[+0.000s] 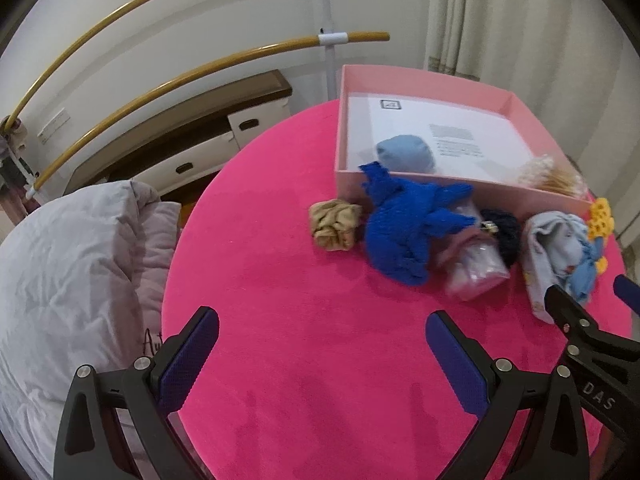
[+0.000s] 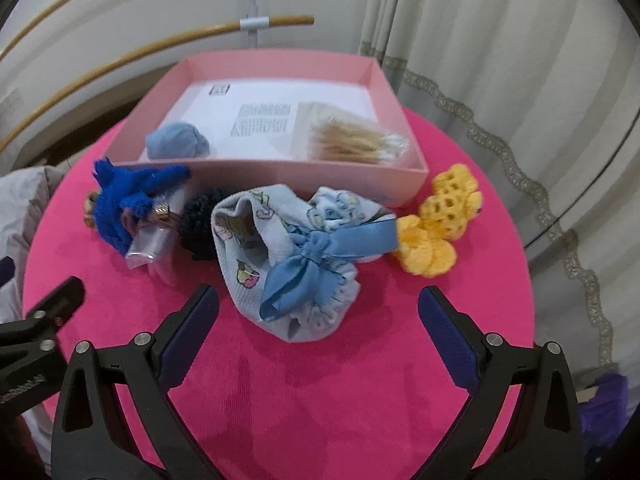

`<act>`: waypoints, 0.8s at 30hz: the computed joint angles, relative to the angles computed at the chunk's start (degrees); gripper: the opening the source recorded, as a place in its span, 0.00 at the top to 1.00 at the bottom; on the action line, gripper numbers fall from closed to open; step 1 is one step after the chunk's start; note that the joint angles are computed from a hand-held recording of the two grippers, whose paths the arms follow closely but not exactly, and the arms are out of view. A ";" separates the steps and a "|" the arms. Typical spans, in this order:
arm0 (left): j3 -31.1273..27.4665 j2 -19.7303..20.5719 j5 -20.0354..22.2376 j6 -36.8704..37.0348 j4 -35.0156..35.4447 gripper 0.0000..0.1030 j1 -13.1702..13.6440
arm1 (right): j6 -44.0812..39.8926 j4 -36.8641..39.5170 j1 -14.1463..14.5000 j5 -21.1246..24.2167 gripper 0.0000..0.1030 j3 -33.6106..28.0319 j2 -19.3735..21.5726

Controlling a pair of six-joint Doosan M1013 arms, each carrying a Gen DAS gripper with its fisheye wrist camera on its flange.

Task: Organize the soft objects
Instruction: 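Grasp the blue knit toy with the left gripper while the right gripper grasps the patterned pouch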

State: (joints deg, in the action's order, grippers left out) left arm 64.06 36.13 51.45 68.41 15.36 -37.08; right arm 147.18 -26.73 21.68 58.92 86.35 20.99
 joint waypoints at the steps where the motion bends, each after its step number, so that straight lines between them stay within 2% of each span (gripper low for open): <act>1: -0.40 0.36 0.27 0.16 -0.21 0.00 0.18 | -0.60 0.61 -0.17 0.36 0.03 -0.37 0.50; 6: -2.38 2.04 1.45 1.05 -1.86 0.00 1.02 | -2.36 2.14 -0.79 1.16 0.03 -1.43 2.17; 13: -4.35 3.59 2.69 2.24 -4.23 0.00 1.91 | -0.20 1.00 -1.39 -2.00 0.04 -0.89 2.47; 14: -4.53 3.71 2.68 2.12 -4.12 0.00 1.93 | 0.46 0.43 -1.39 -2.69 0.17 -0.47 2.24; 15: -4.55 3.75 2.56 1.97 -3.89 0.00 1.86 | 0.46 0.76 -1.62 -3.82 0.23 -0.17 2.04; 16: -4.67 3.84 2.46 1.98 -3.79 0.00 1.79 | 0.42 1.57 -1.88 -5.47 0.28 0.46 1.59; 19: -5.34 4.22 2.64 2.67 -4.69 0.00 1.71 | 0.55 1.05 -1.95 -6.62 0.40 1.16 1.14; 24: -6.03 4.45 1.76 3.87 -6.04 0.00 1.53 | 0.45 3.37 -2.85 -9.90 0.46 3.18 -0.67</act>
